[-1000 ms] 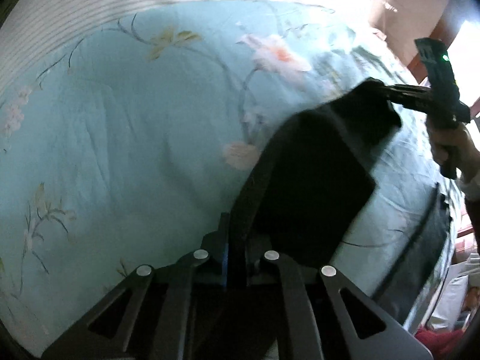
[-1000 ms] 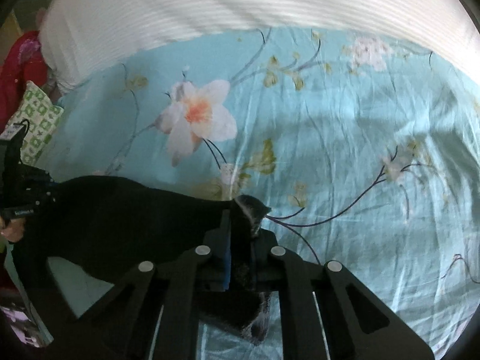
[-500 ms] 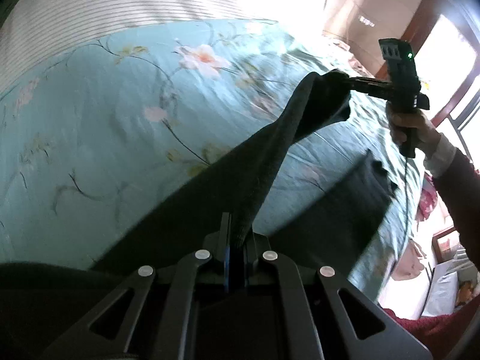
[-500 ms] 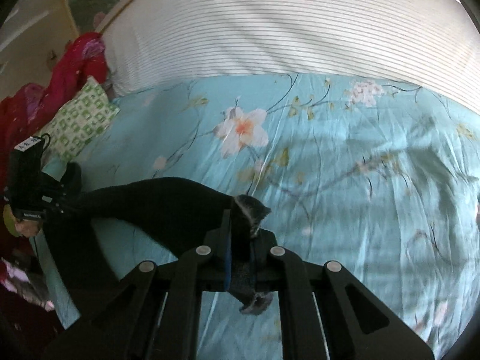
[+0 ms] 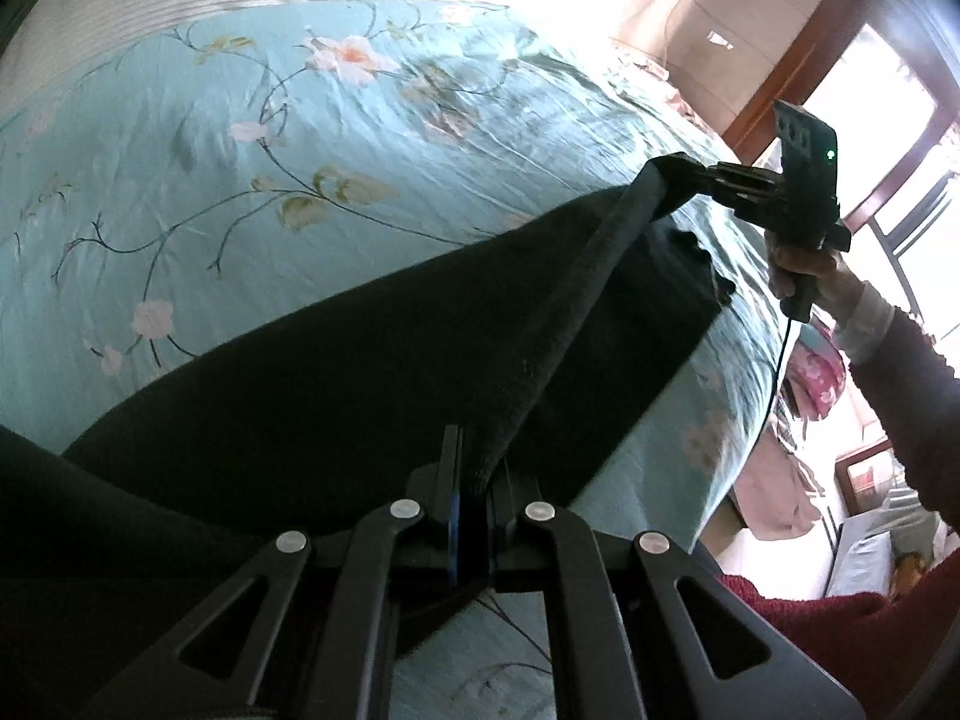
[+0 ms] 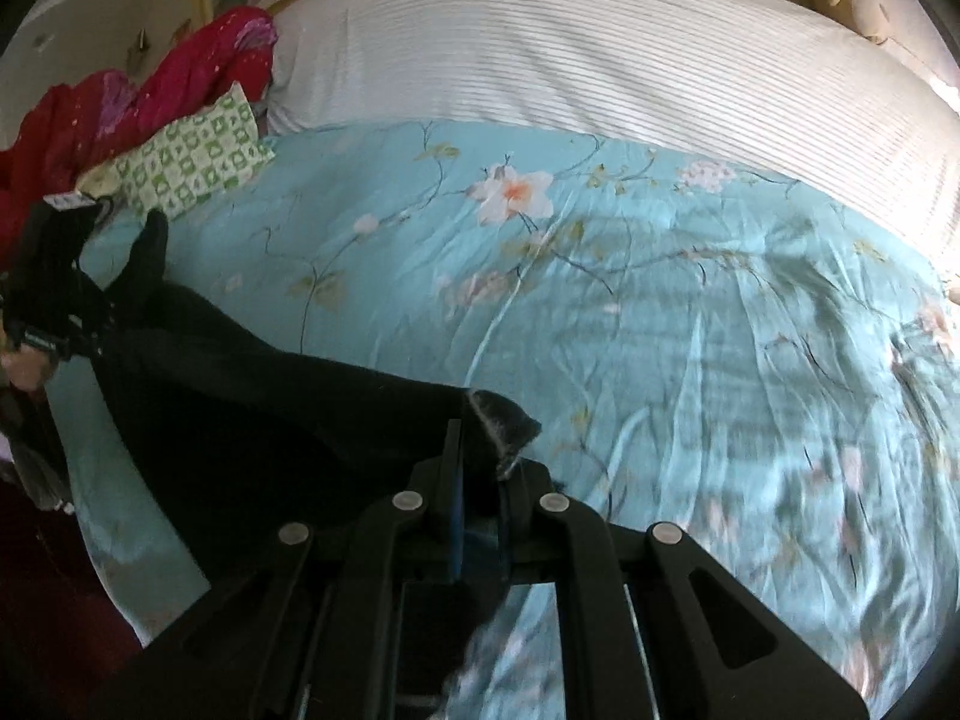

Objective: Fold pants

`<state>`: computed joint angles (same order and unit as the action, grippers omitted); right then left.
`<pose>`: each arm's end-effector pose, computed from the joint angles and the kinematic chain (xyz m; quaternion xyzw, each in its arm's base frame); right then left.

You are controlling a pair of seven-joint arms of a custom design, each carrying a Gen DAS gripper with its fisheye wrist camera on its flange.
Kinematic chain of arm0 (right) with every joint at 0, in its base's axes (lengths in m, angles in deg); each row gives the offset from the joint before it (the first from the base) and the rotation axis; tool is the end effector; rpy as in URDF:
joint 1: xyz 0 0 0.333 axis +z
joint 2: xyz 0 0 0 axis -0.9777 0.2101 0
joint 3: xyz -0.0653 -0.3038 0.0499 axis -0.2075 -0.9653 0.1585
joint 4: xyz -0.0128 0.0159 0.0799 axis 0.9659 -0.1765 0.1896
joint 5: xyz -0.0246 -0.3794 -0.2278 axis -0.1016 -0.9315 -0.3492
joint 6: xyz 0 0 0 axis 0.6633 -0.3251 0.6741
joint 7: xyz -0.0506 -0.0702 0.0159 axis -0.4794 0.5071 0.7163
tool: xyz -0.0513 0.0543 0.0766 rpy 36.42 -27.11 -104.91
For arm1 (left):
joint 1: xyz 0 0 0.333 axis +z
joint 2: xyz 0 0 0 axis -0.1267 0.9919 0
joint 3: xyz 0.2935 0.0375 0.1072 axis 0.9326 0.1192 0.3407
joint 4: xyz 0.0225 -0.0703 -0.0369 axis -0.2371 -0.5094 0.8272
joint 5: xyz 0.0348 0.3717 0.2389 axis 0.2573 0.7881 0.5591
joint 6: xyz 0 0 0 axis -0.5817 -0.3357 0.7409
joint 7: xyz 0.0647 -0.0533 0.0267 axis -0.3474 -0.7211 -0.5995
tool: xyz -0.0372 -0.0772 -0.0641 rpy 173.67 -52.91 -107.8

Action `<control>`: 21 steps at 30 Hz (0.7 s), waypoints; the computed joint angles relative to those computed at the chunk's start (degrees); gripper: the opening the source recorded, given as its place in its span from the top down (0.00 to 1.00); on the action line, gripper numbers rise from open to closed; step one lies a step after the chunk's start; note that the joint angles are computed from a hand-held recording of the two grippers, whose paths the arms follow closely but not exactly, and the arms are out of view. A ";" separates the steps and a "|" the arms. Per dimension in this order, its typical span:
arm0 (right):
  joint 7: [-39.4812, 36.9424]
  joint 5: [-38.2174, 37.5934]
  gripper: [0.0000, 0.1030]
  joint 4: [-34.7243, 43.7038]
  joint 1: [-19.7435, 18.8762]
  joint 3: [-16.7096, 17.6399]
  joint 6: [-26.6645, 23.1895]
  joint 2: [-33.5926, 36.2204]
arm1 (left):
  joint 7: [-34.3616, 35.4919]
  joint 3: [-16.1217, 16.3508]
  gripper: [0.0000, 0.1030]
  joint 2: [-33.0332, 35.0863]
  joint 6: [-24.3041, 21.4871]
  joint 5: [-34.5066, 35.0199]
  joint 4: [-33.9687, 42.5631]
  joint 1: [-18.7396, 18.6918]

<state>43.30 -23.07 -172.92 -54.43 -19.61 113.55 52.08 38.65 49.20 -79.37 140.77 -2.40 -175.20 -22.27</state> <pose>0.4786 0.1119 0.5343 -0.7751 0.4845 -0.2234 0.3385 0.5254 -0.2868 0.5465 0.5087 -0.8138 0.2809 0.0014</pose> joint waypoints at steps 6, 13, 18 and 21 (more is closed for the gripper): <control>2.45 -1.36 0.92 -4.14 -0.99 1.10 0.36 -4.31 | 0.70 -0.27 0.97 -1.90 -0.57 0.65 -1.54 -0.48; 7.32 -5.78 0.92 -8.49 -2.10 3.11 1.00 -9.32 | 2.62 0.10 0.97 -3.16 -0.34 -0.39 -3.82 -1.08; 10.69 -9.26 0.92 -9.76 -3.55 4.55 -1.79 -9.18 | 2.79 -0.38 0.96 -2.64 -0.57 0.74 -5.52 -1.16; 12.00 -10.01 0.92 -10.70 -3.43 4.40 -2.03 -9.85 | 2.52 -0.32 0.94 -3.03 0.21 -0.08 -6.83 -1.34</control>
